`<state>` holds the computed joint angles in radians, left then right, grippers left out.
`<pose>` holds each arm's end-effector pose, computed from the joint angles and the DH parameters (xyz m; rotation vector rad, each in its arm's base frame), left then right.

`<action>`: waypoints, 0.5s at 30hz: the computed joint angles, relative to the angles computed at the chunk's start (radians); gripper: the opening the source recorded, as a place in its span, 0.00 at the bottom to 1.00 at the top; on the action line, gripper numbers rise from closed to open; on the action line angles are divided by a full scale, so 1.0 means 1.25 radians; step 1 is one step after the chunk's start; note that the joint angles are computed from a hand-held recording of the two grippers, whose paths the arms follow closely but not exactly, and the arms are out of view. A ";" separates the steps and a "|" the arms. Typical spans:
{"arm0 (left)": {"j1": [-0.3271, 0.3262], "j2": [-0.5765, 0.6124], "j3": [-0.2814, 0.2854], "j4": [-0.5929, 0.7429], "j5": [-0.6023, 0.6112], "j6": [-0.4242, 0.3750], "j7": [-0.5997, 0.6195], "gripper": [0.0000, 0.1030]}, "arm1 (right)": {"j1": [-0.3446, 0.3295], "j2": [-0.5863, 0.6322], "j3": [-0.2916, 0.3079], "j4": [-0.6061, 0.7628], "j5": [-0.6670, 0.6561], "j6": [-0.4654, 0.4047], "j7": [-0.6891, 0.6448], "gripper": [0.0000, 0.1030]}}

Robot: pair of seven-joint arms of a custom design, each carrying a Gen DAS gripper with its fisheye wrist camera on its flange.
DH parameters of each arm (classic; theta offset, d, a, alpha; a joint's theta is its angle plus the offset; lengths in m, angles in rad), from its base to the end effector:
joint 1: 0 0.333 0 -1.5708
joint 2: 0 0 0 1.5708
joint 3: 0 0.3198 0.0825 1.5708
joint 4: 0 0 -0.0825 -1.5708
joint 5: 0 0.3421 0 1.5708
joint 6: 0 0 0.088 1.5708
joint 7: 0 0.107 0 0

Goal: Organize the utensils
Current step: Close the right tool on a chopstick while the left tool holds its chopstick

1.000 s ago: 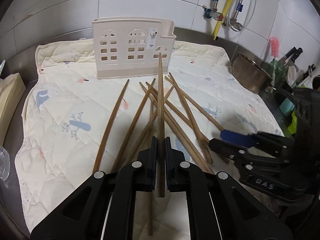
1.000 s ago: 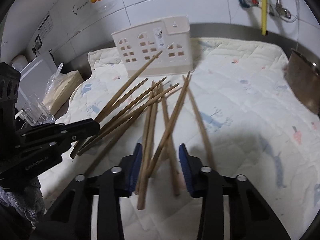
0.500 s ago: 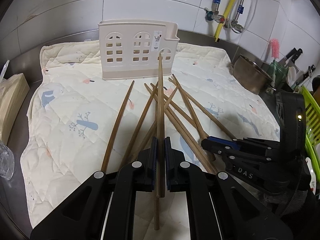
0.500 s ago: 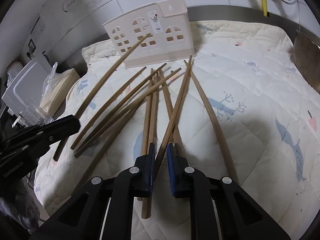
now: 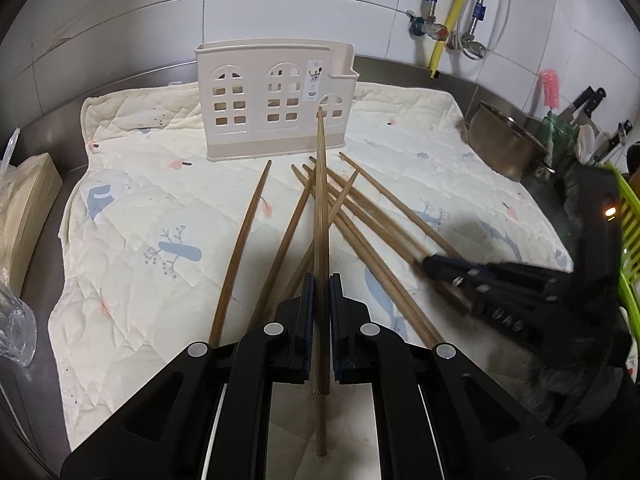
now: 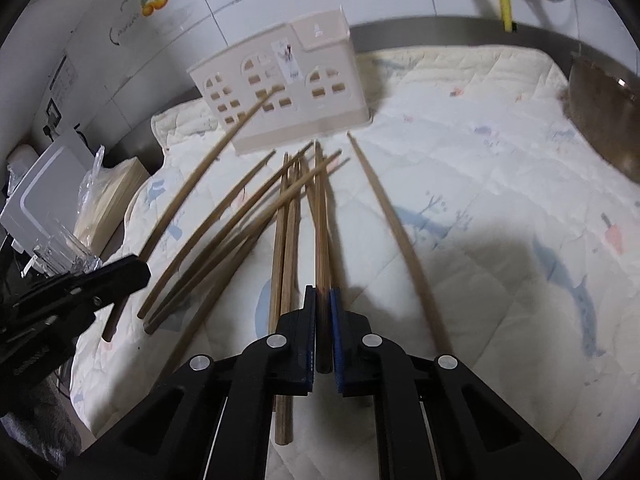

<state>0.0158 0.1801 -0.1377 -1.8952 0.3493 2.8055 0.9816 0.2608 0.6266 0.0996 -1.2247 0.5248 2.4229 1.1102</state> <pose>0.6072 -0.0849 0.5175 -1.9645 1.6184 -0.7650 0.6973 0.2405 0.4880 -2.0529 1.2380 -0.0980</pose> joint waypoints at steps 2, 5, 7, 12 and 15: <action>0.004 -0.003 -0.002 -0.003 -0.010 -0.008 0.008 0.06 | -0.005 -0.015 0.005 -0.017 0.012 0.025 -0.018 0.07; 0.015 -0.006 -0.011 -0.004 -0.052 -0.027 0.038 0.06 | -0.007 -0.036 0.008 -0.039 0.023 0.071 -0.047 0.07; 0.017 -0.009 -0.011 -0.007 -0.065 -0.033 0.047 0.06 | -0.012 -0.046 0.012 -0.047 0.035 0.094 -0.064 0.07; 0.009 -0.017 0.002 -0.003 -0.042 -0.054 0.034 0.06 | -0.022 -0.052 0.020 -0.029 0.059 0.126 -0.099 0.07; 0.007 -0.019 0.008 -0.003 -0.027 -0.049 0.019 0.06 | -0.024 -0.044 0.022 -0.001 0.062 0.128 -0.112 0.07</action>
<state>0.0246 0.1564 -0.1282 -1.8991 0.3151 2.7437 1.0049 0.2302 0.5713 0.1270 -1.2264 0.6026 2.5829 0.9706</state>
